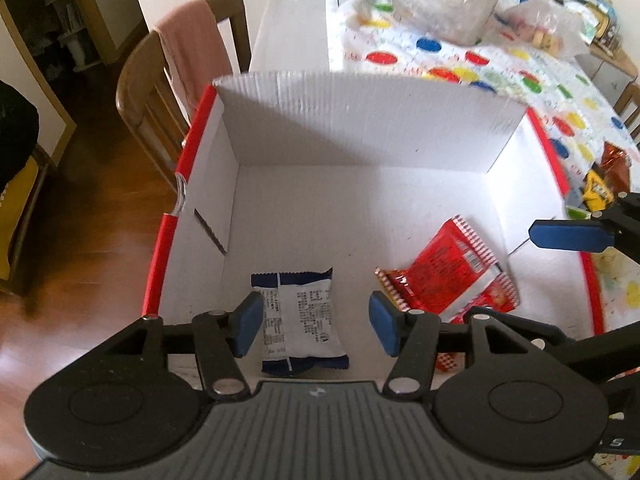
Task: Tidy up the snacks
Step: 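Carry both packets into the red box and open both tools to release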
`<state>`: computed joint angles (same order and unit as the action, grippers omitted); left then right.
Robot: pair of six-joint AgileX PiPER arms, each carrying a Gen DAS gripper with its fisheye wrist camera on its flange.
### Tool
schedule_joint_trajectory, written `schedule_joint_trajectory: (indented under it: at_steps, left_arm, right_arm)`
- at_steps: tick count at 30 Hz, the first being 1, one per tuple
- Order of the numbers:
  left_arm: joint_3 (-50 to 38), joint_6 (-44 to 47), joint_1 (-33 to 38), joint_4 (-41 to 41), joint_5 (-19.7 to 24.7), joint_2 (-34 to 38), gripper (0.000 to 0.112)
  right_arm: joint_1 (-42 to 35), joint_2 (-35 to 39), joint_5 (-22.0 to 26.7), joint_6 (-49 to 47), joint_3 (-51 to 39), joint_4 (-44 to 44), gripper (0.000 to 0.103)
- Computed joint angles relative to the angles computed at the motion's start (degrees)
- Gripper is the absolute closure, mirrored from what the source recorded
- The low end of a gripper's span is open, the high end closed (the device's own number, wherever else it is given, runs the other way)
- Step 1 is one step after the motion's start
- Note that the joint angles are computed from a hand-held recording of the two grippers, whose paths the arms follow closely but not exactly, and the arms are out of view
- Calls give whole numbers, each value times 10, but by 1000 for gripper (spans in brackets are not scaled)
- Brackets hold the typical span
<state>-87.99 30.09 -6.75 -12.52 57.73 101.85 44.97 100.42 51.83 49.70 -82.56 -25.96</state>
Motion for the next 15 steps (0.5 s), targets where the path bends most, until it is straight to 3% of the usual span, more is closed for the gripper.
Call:
schedule_joint_trajectory:
  at_steps: [15]
  left_arm:
    - [62,38,10,-71,-8,-111,51]
  right_arm:
    - [57,-109,52,110,43,-84,24]
